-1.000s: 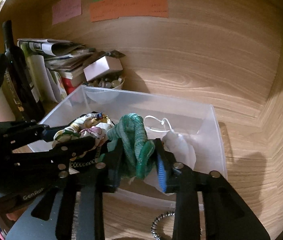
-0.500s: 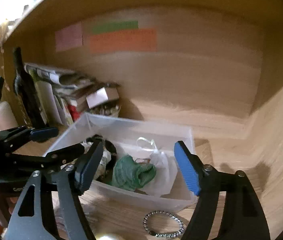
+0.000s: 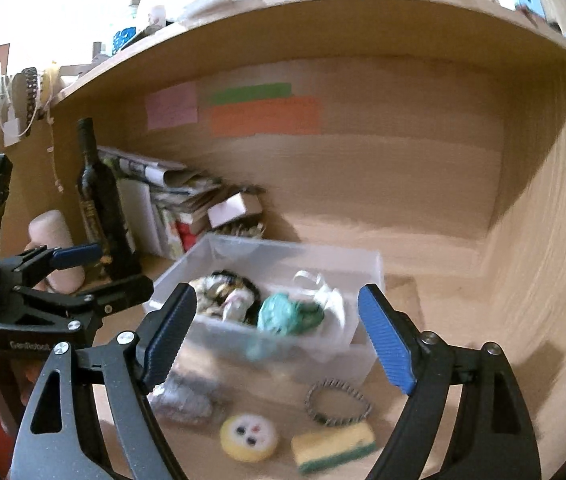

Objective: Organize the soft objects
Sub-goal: 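Lower scrunchie and green cloth into the clear box and release both, then grasp the grey knit bag with the left tool while the right grasps the yellow ball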

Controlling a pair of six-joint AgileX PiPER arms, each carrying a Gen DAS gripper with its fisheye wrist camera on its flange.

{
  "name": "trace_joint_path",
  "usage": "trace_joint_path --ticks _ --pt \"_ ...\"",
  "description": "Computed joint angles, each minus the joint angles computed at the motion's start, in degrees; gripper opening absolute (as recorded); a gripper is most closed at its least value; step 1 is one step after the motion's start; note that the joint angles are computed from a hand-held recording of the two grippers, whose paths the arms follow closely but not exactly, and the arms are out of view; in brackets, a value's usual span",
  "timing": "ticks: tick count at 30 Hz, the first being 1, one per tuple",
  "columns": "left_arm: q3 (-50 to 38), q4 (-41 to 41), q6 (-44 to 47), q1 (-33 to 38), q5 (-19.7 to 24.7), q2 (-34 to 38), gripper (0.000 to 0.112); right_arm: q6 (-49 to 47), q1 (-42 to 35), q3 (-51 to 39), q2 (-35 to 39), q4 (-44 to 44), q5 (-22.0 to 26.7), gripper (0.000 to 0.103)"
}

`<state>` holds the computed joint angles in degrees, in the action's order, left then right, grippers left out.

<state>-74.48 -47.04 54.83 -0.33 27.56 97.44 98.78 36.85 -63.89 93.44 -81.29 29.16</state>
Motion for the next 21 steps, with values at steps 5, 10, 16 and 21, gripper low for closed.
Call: trace_joint_path --ticks 5,10,16,21 --pt "3.8 2.5 -0.3 0.3 0.4 -0.2 0.101 1.1 1.1 2.3 0.8 1.2 -1.3 0.081" --pt "6.8 3.2 0.2 0.0 0.2 0.4 0.101 1.2 0.8 3.8 2.9 3.5 -4.8 0.081" --pt "8.1 3.8 0.3 0.0 2.3 2.3 0.101 2.1 -0.3 6.4 4.3 3.6 -9.7 0.071" --pt "6.7 5.8 -2.5 -0.1 5.5 4.4 0.091 -8.7 -1.7 5.7 5.8 13.2 -12.4 0.059"
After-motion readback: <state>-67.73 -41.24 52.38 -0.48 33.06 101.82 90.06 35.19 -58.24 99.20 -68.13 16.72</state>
